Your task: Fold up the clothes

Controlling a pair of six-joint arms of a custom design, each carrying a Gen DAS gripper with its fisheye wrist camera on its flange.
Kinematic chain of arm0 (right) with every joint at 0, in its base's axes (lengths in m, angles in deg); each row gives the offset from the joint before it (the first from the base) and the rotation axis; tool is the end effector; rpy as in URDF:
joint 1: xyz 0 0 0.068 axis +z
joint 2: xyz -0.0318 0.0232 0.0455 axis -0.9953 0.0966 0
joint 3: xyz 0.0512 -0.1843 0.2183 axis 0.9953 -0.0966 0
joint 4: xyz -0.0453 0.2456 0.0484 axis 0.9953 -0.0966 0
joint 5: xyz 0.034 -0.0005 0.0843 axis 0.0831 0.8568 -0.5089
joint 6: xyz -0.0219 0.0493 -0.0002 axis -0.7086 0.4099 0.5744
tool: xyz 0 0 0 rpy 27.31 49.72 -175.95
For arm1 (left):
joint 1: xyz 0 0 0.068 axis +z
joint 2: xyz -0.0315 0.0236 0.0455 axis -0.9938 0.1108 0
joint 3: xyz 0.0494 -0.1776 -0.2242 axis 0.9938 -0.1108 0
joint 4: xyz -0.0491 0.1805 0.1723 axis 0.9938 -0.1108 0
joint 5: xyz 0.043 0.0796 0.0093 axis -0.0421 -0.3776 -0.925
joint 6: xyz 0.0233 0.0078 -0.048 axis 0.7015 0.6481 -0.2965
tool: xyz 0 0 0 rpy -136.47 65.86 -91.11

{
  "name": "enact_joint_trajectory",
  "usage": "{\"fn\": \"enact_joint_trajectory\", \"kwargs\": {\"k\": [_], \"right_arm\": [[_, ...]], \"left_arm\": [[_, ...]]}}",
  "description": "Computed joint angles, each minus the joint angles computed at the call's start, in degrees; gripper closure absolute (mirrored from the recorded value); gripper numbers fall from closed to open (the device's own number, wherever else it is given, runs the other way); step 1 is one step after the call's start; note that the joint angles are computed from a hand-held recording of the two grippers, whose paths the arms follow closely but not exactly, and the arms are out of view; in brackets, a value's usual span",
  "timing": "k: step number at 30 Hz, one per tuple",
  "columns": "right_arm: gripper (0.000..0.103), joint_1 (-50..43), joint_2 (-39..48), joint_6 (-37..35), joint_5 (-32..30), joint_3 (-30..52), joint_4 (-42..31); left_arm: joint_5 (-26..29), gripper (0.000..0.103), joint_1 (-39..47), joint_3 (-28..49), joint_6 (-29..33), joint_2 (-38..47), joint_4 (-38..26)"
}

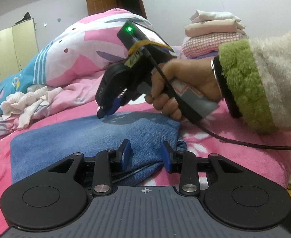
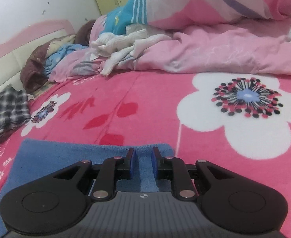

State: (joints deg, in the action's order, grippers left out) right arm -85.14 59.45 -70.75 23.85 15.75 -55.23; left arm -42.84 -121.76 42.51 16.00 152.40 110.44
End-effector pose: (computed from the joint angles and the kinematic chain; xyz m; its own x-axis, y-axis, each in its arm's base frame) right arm 0.4065 0.0099 0.1796 -0.6469 0.0406 -0.7615 -0.2835 0.9142 0.2895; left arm 0.2158 -0.1660 0.1286 -0.1551 0.4123 -0.8978 0.6149 0.7515 0.2389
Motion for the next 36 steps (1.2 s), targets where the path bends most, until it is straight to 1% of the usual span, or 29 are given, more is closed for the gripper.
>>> {"fn": "enact_joint_trajectory", "kwargs": {"k": [2,4,6,7,9,10,11,14,18,20,24,27,29,30,33,36], "right_arm": [[0.084,0.3,-0.3,0.0,0.4,1.5,-1.5],[0.083,0.9,0.8,-0.3,0.4,4.5,-4.3],[0.081,2.4,3.7,-3.1,3.2,9.7,-10.6],[0.081,3.1,5.1,-4.3,4.8,11.3,-12.3],[0.081,4.1,6.0,-4.2,7.2,13.1,-13.7],[0.081,4.4,5.2,-3.2,8.4,12.6,-13.3],[0.08,4.6,4.1,-2.1,9.4,11.6,-12.5],[0.08,3.4,-2.2,-2.1,7.8,4.5,-7.7],[0.08,0.6,-12.4,-4.6,2.9,-5.8,-4.5],[0.08,-1.4,-17.6,-5.3,-1.1,-11.3,-3.5],[0.08,-3.9,-24.3,-5.1,-5.9,-19.2,-2.6],[0.08,-4.3,-23.8,-4.8,-5.9,-22.5,-3.0],[0.08,-4.4,-22.8,-2.1,-5.9,-25.8,2.2],[0.08,-4.2,-23.2,-1.0,-5.5,-25.9,2.3],[0.08,-4.0,-26.6,-0.1,-4.4,-26.4,1.2],[0.08,-5.6,-32.6,-1.3,-5.8,-29.9,1.6]], "left_arm": [[-0.3,0.07,-0.2,0.0,0.1,0.2,0.2],[-0.2,0.07,-0.2,-0.1,0.2,0.2,0.4],[-0.4,0.07,-0.3,-0.1,0.0,0.3,0.4],[-0.4,0.07,-0.3,-0.1,0.0,0.3,0.4],[-0.5,0.07,-0.4,-0.1,0.1,0.3,0.4],[-0.5,0.07,-0.4,-0.1,0.1,0.3,0.5],[-0.6,0.07,-0.4,-0.1,0.1,0.3,0.6],[-0.7,0.07,-0.5,-0.1,0.2,0.4,0.6],[-0.5,0.069,-0.4,-0.1,0.2,0.3,0.4],[-0.5,0.07,-0.4,-0.1,0.2,0.3,0.4],[-0.6,0.07,-0.5,-0.1,0.2,0.3,0.5],[-0.6,0.07,-0.5,-0.1,0.2,0.3,0.5],[-0.7,0.069,-0.5,0.0,0.3,0.4,0.4],[-0.7,0.069,-0.6,0.0,0.3,0.5,0.6],[-0.9,0.069,-0.7,-0.1,0.3,0.6,0.9],[-1.1,0.069,-0.9,-0.2,0.2,0.6,0.9]]}}
